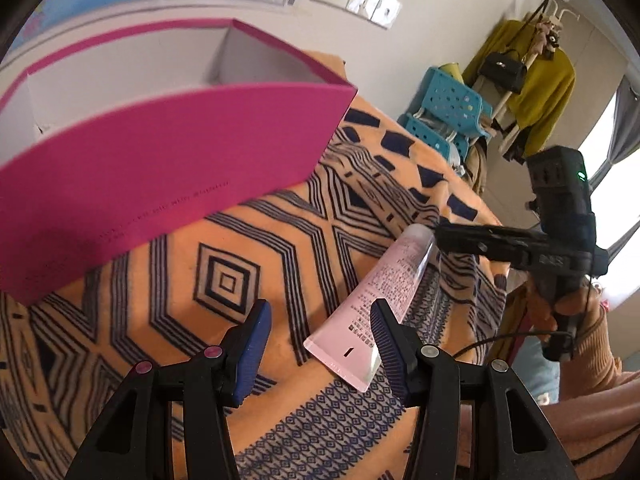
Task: Organize rigid objects
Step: 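Close the right gripper on the small white-capped pink tube on the blanket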
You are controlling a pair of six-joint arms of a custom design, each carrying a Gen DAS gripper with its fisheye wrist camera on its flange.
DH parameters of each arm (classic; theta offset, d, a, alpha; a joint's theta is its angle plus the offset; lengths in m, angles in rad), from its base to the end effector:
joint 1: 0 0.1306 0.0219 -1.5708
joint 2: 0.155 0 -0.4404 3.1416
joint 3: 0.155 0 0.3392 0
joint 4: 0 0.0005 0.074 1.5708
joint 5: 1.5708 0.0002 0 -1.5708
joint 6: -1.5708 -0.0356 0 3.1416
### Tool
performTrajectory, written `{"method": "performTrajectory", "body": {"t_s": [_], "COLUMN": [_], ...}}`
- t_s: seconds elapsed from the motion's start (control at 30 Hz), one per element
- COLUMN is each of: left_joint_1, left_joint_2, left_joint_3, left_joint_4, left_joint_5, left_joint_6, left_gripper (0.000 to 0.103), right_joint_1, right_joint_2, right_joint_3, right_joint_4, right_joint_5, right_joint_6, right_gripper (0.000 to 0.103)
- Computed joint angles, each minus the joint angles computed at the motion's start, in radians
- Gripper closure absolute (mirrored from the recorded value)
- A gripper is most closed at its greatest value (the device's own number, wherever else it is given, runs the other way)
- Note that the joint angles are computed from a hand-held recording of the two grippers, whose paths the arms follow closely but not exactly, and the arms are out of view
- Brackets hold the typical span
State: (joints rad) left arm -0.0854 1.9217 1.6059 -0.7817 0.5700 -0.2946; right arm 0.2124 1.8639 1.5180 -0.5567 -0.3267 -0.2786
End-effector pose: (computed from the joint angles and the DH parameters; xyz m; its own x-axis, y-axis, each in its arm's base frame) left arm 0.6011 -0.0712 0.3179 -0.7566 0.3101 -0.5756 0.5607 0.7606 -0.3273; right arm 0.5826 0.1368 0.3278 -0.8461 0.0840 -0.5264 -0.1678 0.8953 0.4126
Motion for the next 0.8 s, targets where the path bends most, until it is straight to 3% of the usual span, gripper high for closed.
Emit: {"method": "performTrajectory", "body": {"t_s": [0.23, 0.47, 0.6, 0.8], "left_joint_1": [-0.01, -0.01, -0.013, -0.013], "left_joint_2": [0.027, 0.027, 0.015, 0.009], "left_joint_3": [0.022, 0.01, -0.018, -0.039], "left_joint_4": [-0.062, -0.101, -0.094, -0.108], "left_joint_5": [0.015, 0.051, 0.064, 0.142], "left_joint_6": [-0.027, -0.036, -0.026, -0.02], "left_gripper": [0.051, 0.051, 0.051, 0.052], "right_joint_1": [0.023, 0.062, 0.096, 0.142], "right_joint_2": [0.019, 0.116, 0.177, 0.25], "right_joint_3": [-0.001, 0.137, 0.234, 0.37], "right_joint_4": [-0.009, -0.021, -0.066, -0.176], "right_joint_5": [-0.061, -0.123, -0.168, -0.224], "right_joint_6": [0.03, 0.054, 0.09, 0.198], "right_gripper": [0.052, 0.052, 0.052, 0.052]}}
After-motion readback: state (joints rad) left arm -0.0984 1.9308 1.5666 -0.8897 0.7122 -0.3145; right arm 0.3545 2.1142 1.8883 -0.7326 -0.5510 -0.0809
